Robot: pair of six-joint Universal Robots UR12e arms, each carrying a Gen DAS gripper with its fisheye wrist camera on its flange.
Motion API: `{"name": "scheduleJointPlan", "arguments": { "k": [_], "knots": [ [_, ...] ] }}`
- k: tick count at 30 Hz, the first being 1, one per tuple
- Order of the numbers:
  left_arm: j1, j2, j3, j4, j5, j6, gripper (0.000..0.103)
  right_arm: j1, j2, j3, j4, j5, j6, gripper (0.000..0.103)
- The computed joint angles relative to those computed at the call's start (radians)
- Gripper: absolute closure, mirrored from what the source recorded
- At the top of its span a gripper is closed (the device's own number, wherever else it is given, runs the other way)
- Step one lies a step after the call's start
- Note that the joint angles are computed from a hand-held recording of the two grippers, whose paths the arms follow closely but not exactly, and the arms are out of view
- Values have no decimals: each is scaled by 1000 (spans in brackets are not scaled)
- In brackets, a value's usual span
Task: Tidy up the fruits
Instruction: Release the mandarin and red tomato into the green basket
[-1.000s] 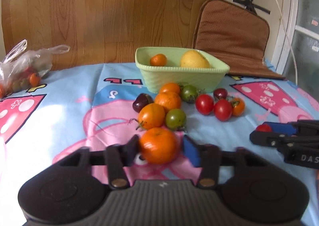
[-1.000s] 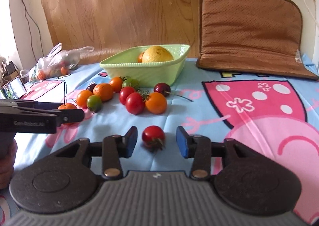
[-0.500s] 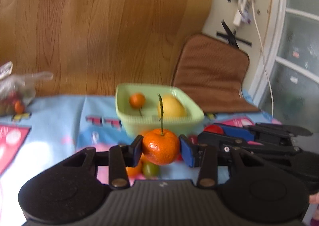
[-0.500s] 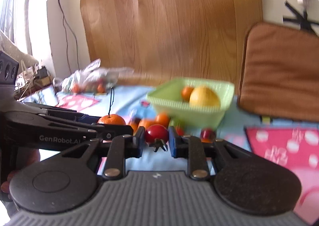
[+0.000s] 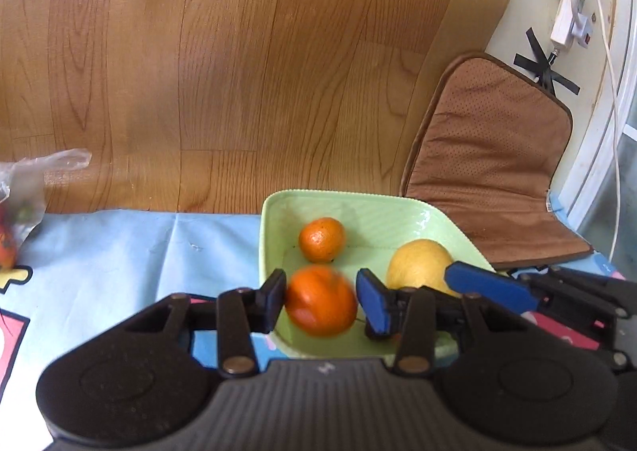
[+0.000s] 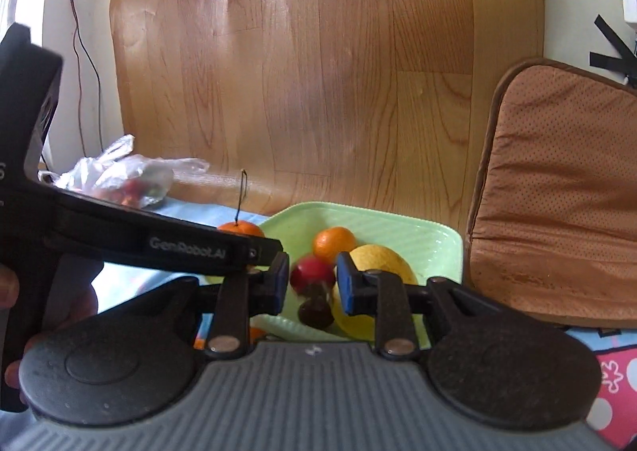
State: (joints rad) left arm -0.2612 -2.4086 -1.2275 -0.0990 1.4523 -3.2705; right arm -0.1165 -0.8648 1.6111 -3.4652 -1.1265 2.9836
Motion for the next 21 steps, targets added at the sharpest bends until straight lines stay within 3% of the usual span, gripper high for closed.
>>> {"name": "scheduleJointPlan", "arguments": {
  "k": [7, 10, 14, 21],
  "knots": [
    [20, 57, -114, 139, -43, -40, 48, -44, -29, 60, -97, 33, 155, 68],
    [28, 79, -159, 143, -74, -54, 47, -73, -51, 111, -114, 43, 265, 68],
    [24, 90, -191, 131, -78, -40, 50, -100, -79, 163, -42, 63, 355, 69],
    [0, 97, -214, 131, -135, 13, 54, -106, -86, 161, 66, 159, 346, 69]
  ]
}}
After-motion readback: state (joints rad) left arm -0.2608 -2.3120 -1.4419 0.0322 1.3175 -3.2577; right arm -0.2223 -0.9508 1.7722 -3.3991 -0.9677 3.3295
